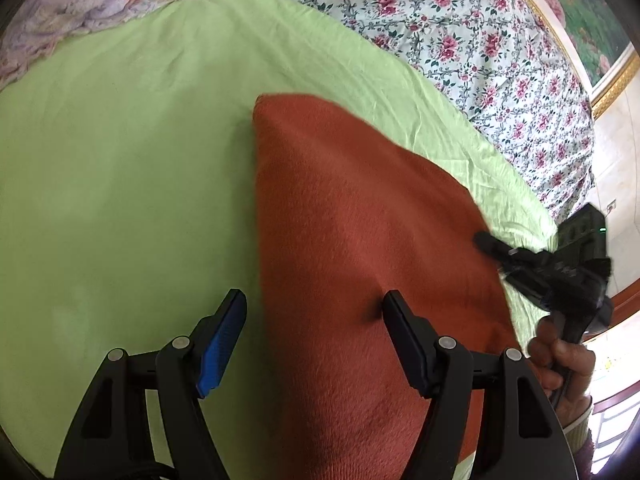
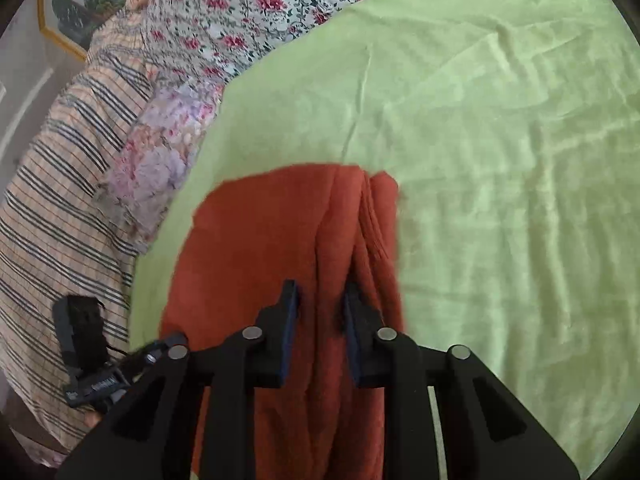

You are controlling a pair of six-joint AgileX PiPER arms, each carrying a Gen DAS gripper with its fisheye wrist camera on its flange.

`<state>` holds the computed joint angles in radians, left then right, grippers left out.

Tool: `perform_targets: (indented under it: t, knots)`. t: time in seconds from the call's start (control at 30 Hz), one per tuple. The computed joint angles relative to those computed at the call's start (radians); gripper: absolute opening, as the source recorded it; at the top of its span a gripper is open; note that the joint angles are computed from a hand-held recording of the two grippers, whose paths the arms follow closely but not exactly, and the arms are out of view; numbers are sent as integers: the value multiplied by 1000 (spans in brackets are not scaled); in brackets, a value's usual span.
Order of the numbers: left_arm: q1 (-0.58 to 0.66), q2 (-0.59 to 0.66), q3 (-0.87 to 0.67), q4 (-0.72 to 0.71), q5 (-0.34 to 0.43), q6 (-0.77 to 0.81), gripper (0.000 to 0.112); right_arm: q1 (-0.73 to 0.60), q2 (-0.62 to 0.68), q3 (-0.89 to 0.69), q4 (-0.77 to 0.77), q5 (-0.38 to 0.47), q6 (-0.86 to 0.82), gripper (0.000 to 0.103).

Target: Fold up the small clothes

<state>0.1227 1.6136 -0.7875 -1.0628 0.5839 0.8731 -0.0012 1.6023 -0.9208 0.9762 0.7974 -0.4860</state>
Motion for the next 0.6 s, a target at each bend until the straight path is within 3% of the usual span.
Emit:
perform_targets:
  t: [0.07,0.13,0.17,0.3,0.37,0.4,0.47,0.6]
  knots:
    - [-11,16,-40,16,4,-21,72,-21,-60,11,76,-4,-81,11]
    - [-11,61,-94,16,29,-26,72,6,-148,64,126,-126,-187,11]
    - [-11,106,-143,26,49,-41,72,21,-163,87,117,-182,-192,11]
    - [13,283,-339,48,153,-109,70,43,-97,94,-37,-217,-76,11]
    - [33,371,-452,45,208,-135,48,40,-77,110,-24,-225,-94,11]
    - [37,404,-502,56,224,-161,44,46,-79,115,-27,-240,-85,11]
    - [50,477,-613,57,262,-201,16,59,-73,116,-46,-271,-57,11]
    - [19,467,-682,91,177,-208,2,46,-111,117,5,-260,-120,11]
